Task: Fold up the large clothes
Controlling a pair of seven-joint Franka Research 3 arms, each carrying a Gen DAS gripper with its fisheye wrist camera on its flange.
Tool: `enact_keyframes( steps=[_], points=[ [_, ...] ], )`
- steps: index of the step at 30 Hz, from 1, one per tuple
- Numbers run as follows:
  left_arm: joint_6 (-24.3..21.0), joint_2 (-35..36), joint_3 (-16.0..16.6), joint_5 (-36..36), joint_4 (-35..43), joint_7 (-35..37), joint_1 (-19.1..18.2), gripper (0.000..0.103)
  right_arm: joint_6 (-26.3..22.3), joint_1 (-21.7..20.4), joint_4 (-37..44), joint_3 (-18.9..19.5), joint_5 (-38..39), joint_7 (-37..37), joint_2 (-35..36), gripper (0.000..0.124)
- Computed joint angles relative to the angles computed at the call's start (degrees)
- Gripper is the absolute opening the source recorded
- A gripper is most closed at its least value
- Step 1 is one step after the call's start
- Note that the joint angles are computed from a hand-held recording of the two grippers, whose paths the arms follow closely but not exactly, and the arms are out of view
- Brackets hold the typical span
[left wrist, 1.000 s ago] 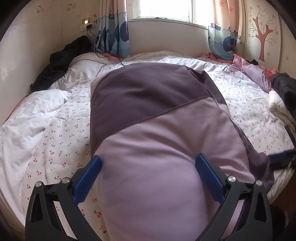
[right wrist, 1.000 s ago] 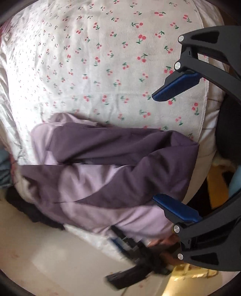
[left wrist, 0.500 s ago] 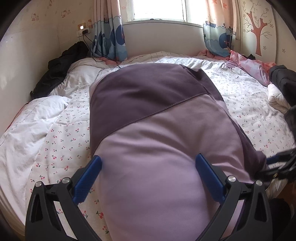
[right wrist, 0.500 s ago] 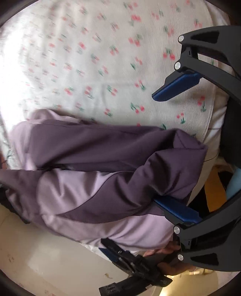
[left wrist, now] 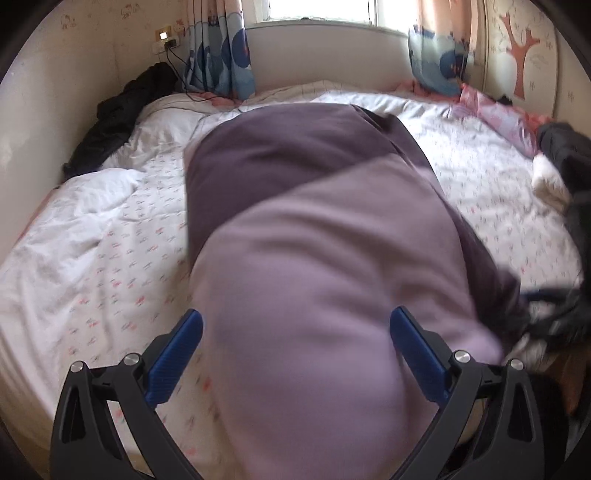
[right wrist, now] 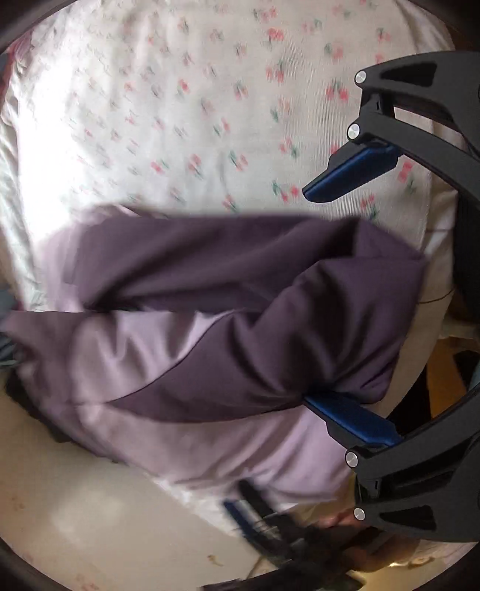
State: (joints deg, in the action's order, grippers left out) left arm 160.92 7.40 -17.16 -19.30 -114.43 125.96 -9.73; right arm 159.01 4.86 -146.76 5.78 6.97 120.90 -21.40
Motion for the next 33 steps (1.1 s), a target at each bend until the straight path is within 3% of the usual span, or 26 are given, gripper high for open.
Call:
enact_keyframes(
  steps=[3, 5, 7, 10, 13, 22, 33],
  points=[
    [0.74, -4.79, 0.57, 0.52, -4.74, -0.01, -0.52, 0.097, -8.18, -6.91, 0.97, 7.91, -11.22, 10.99, -5.88, 0.097],
    [-0.51, -7.87, 1.61, -0.95, -7.00, -1.40, -1.38, 0.097, -14.63, -8.73, 2.89, 12.30, -17.98, 16.75, -8.68, 0.097],
    [-1.31, -10.50, 2.88, -0.90, -9.01, -3.71, -2.66, 0.097, -20.30, -7.85, 5.36, 14.90, -22.05, 19.42, -10.01, 0.097],
    [-1.81, -13.74, 4.54, 1.01, -11.74, -6.81, -4.27, 0.097, -29.35, -6.66, 11.29, 18.26, -26.64, 21.76, -5.69, 0.097],
    [-3.04, -16.13, 6.44, 1.69, -13.61, -7.44, -5.83, 0.097, -27.88, -4.66, 11.31, 18.90, -30.13, 24.70, -4.25, 0.097],
    [-8.98, -18.09, 9.52, 2.23, -14.21, -12.14, -6.22, 0.097, -27.45, 2.36, 13.41, 13.92, -30.97, 28.44, 0.28, 0.097],
    [-9.07, -19.21, 10.26, 1.42, -14.69, -10.88, -6.70, 0.097, -29.02, 8.16, 14.32, 9.32, -32.32, 30.21, 0.91, 0.097]
  ],
)
